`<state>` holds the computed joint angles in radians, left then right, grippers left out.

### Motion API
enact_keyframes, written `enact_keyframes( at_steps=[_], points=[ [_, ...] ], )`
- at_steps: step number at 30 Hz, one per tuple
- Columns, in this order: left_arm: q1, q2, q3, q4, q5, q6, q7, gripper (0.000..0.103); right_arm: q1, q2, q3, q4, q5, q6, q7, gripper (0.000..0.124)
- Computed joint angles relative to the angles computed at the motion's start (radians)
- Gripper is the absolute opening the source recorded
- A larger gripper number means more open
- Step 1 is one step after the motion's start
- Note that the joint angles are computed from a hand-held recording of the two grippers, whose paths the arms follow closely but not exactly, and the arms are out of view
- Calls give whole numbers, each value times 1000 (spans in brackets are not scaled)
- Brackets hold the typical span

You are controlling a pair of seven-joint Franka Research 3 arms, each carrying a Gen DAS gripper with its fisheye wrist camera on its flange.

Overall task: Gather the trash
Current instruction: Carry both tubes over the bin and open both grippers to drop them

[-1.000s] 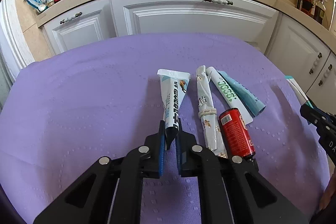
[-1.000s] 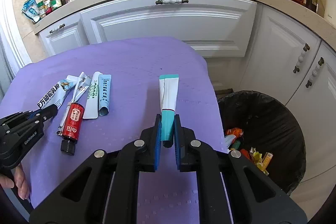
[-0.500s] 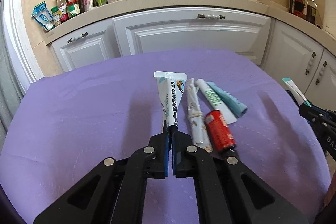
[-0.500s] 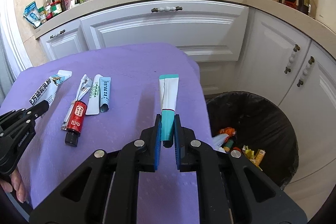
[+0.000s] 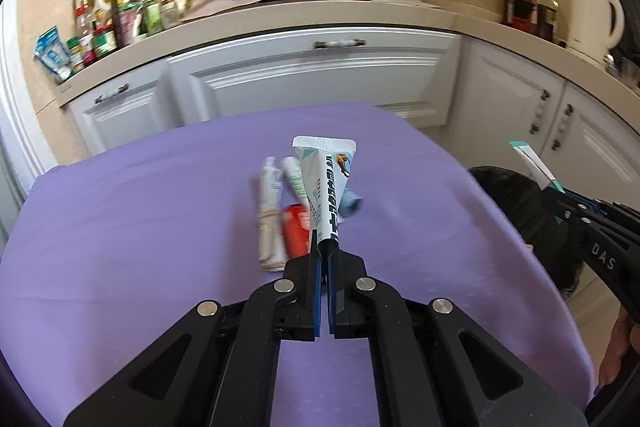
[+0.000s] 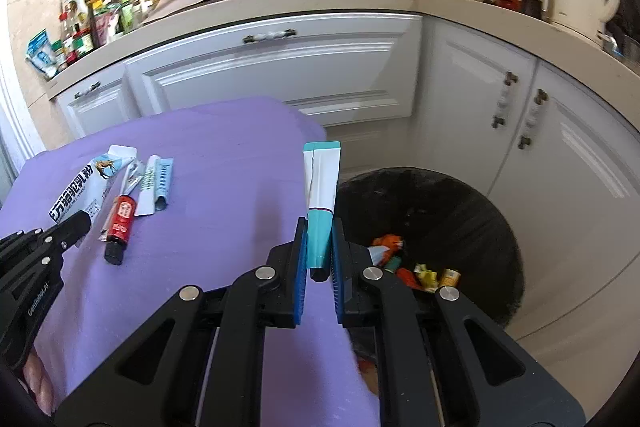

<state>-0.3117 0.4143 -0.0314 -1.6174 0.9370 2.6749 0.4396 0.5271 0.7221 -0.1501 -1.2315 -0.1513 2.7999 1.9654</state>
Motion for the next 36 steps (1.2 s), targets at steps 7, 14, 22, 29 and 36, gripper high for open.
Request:
enact_keyframes(
  at_steps=[7,14,22,29,36],
  points=[
    [-30,59,-15,81,-24,9,58,2,15,-73,-65,-127,-42,49,75,11],
    [-75,148,-10,205,-73,-6,136,2,12,-94,-103,-171,-87,65,132,11],
    [-119,256,0,364,-150,-41,236,2,-16,-77,-106,-156,-98,66,155,11],
    [-146,376,9,544,-235,-89,337,2,-48,-43,-98,-117,-75,62,149,11],
    [-161,520,14,774,-334,-173,442,2,-73,6,-92,-49,-49,43,135,11]
  ],
)
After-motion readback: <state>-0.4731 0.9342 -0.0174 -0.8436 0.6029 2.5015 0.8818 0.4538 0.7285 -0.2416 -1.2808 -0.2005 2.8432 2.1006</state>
